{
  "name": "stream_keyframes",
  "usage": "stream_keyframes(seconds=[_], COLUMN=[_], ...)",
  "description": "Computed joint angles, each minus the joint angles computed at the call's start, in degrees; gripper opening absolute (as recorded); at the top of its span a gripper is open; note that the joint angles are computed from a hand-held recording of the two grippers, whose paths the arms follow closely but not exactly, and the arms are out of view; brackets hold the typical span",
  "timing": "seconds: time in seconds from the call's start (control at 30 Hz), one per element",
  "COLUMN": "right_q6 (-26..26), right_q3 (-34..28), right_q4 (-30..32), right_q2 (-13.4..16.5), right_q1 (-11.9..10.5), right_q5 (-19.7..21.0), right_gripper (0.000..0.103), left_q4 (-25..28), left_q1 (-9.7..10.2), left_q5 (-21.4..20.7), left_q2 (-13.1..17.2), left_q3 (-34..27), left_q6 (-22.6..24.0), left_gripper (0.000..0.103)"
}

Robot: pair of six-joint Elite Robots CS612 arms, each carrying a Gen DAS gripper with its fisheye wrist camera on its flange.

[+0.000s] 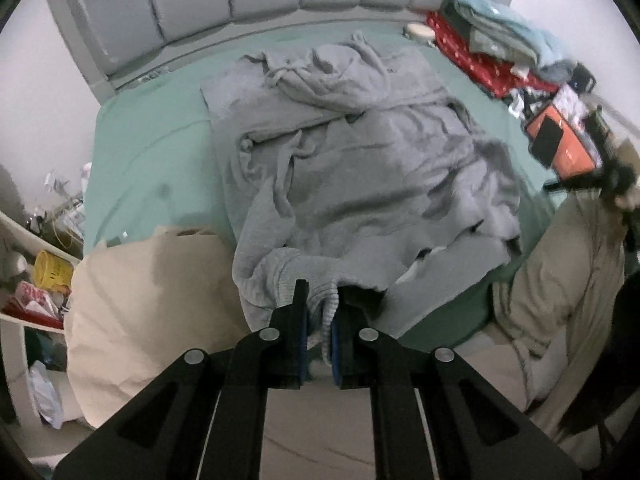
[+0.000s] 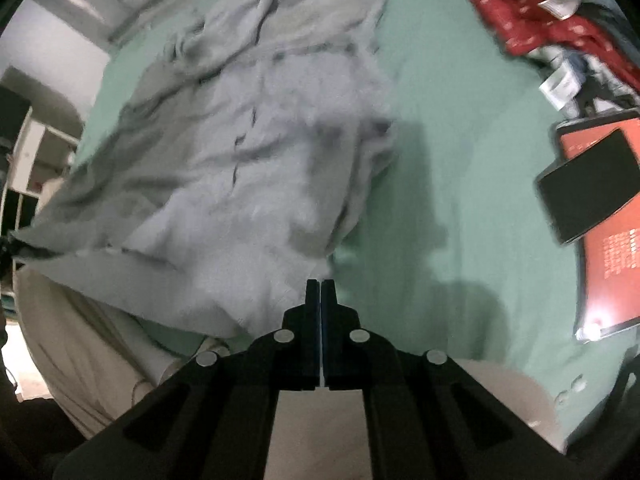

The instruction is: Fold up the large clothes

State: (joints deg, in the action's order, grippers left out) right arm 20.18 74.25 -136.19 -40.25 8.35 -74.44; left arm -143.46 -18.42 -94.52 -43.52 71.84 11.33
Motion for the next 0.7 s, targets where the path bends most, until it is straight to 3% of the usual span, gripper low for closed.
stream_keyframes(seconds=[0.03, 0.07, 0.1, 0.17, 0.2, 0.37, 0.43, 0.47, 0.5, 0.57, 0.7], right_q6=[0.51, 1.46, 3.25, 6.15, 7.44, 14.99, 15.89, 15.67, 14.98, 13.55, 11.32], right_q3=[-0.41, -0.69, -1.14, -1.73, -1.86, -3.19, -4.83, -5.25, -5.93, -7.24, -6.48], right_q4=[0.72, 1.12, 0.51, -1.25, -2.12, -3.21, -1.75, -1.69, -1.17, 1.30, -1.07], right_q2=[0.56, 1.02, 1.82, 2.82, 3.26, 5.27, 6.01, 6.24, 6.63, 7.36, 6.74], right_q1=[0.10, 0.14, 0.34, 0.80, 0.87, 1.35, 1.91, 2.09, 2.27, 2.38, 2.25], right_q5=[0.59, 1.44, 2.78, 3.44, 4.03, 4.70, 2.66, 2.17, 1.98, 2.39, 3.02], right_gripper=[0.006, 0.019, 0.045, 0.077, 0.080, 0.080, 0.079, 0.073, 0.045, 0.006, 0.004], left_q4=[-1.67, -3.24, -4.56, -5.78, -6.08, -6.55, -6.83, -7.26, -7.79, -8.73, -12.04], left_q1=[-0.01, 0.01, -0.19, -0.42, -0.48, 0.01, 0.29, 0.36, 0.41, 0.51, 0.51], left_q5=[-0.11, 0.18, 0.78, 1.17, 1.45, 0.91, 0.13, -0.17, -0.44, -1.07, -1.66], left_q2=[-0.20, -0.61, -0.70, -0.90, -0.97, -0.62, -0.30, -0.24, -0.25, -0.31, -0.92], left_q3=[0.64, 1.55, 2.02, 2.77, 3.12, 3.62, 3.47, 3.55, 3.71, 4.01, 5.71], left_q6=[-0.49, -0.69, -1.02, -1.36, -1.55, -3.48, -4.58, -4.97, -5.45, -6.06, -8.35], left_gripper=[0.010, 0.010, 0.010, 0.010, 0.010, 0.010, 0.010, 0.010, 0.010, 0.010, 0.010])
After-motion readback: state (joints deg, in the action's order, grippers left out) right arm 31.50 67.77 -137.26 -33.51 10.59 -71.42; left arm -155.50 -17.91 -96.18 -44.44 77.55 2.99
